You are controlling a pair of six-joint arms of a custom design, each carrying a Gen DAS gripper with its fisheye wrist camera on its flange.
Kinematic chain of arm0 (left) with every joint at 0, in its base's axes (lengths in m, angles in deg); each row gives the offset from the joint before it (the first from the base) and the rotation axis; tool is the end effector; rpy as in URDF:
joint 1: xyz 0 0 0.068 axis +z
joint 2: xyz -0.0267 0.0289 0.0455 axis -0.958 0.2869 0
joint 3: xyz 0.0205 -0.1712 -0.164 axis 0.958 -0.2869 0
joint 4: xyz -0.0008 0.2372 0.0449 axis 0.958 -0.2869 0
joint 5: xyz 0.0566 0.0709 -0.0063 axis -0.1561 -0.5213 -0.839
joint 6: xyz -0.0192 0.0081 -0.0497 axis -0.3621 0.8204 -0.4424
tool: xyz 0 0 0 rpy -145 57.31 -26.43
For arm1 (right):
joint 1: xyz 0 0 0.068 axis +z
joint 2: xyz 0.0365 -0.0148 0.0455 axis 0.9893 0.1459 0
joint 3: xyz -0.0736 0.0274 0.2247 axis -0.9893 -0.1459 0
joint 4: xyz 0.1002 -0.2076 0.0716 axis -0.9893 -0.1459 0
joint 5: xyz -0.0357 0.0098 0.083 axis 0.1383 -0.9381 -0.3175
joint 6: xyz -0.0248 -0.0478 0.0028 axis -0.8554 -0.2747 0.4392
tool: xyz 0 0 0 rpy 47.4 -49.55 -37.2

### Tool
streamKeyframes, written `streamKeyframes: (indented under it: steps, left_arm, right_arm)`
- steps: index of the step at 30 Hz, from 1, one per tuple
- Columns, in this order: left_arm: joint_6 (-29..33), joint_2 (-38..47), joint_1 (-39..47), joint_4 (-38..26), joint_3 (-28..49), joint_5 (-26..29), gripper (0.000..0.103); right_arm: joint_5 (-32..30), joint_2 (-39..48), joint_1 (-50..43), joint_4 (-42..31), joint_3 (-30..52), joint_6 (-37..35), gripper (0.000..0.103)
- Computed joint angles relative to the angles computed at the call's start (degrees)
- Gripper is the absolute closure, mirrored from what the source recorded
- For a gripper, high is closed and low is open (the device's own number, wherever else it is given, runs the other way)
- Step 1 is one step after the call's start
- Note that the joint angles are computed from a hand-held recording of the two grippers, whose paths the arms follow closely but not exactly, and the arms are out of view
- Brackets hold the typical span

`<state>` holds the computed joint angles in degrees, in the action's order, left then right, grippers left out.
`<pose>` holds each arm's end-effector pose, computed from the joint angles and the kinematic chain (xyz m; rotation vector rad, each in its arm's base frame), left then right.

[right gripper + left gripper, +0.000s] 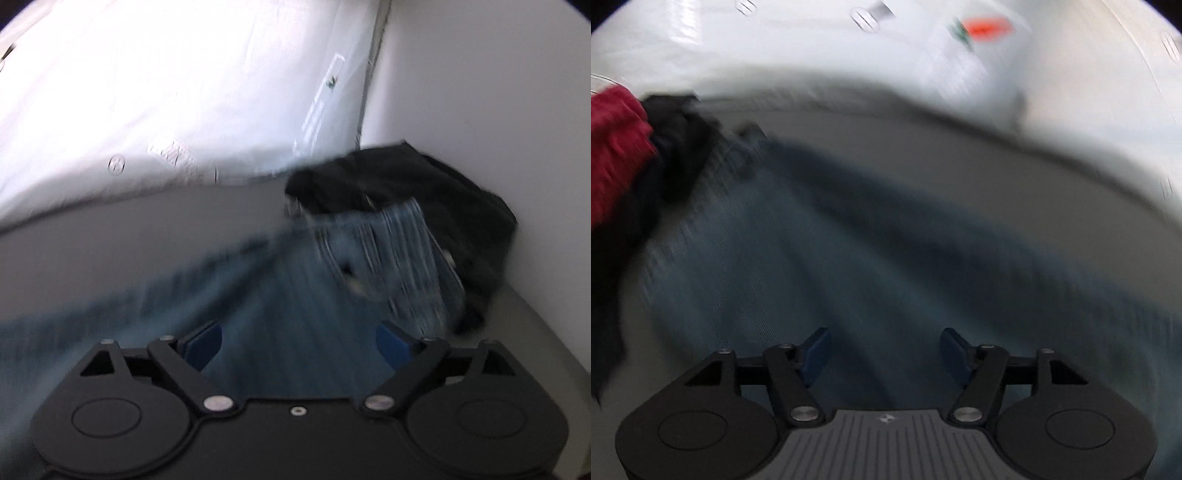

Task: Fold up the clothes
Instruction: 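Lower the folded jeans flat onto the table and open both grippers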

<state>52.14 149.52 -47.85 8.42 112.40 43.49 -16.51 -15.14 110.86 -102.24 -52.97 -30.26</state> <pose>0.3028 0.1389 0.1377 -0.2804 2.6154 0.0371 0.1681 0.0650 0.1502 0.5672 2.2549 -0.4906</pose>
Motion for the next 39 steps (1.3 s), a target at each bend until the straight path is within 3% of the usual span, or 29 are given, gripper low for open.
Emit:
streamKeyframes:
  steps: [3, 5, 7, 10, 14, 18, 21, 25, 27, 30, 34, 39]
  left_arm:
    - [4.88, -4.43, -2.41, 7.71, -10.23, -3.02, 0.020]
    - [5.91, -5.56, -3.67, 10.72, -13.05, -5.03, 0.018]
    - [4.58, -3.41, -3.71, 8.01, -9.86, -5.02, 0.012]
    - [4.96, -0.32, -4.11, 5.19, -5.91, -5.39, 0.005]
    - [4.80, 0.71, -4.03, 3.52, -4.36, -5.00, 0.001]
    - [4.80, 1.96, -4.09, 1.74, -2.52, -5.04, 0.000]
    - [3.82, 2.80, -4.61, 0.55, -1.20, -5.67, 0.000]
    - [2.67, 3.17, -4.94, -0.03, -0.60, -6.10, 0.000]
    - [2.36, 3.11, -5.03, 0.09, -0.69, -6.18, 0.000]
    - [2.07, 2.62, -5.26, 0.78, -1.52, -6.28, 0.000]
    - [1.94, 2.16, -5.37, 1.57, -2.32, -6.26, 0.000]
    - [2.13, 3.01, -5.30, 0.24, -0.88, -6.04, 0.000]
  right_arm:
    - [2.86, -0.86, 11.81, -10.85, -2.27, 12.71, 0.009]
    - [3.45, 1.98, 19.70, -16.40, -2.74, 21.87, 0.009]
    - [2.60, 4.47, 26.26, -19.10, -3.52, 28.62, 0.009]
    - [1.82, 8.78, 32.27, -18.31, -3.67, 31.09, 0.009]
    - [2.30, 13.48, 33.19, -9.56, -3.51, 18.61, 0.009]
    - [5.29, 12.00, 29.11, 0.24, -3.44, 7.06, 0.009]
    - [9.28, 10.59, 26.38, 4.90, -2.58, 3.32, 0.009]
    - [15.24, 15.40, 24.60, 9.93, -0.44, 3.04, 0.009]
    - [13.59, 18.77, 23.14, 11.52, 0.68, 1.47, 0.006]
    - [10.56, 31.02, 21.15, 9.02, 5.92, -2.78, 0.006]
    - [14.44, 36.32, 23.72, 5.81, 8.27, -0.95, 0.003]
    - [11.70, 36.07, 28.28, -13.76, 11.87, 18.16, 0.003]
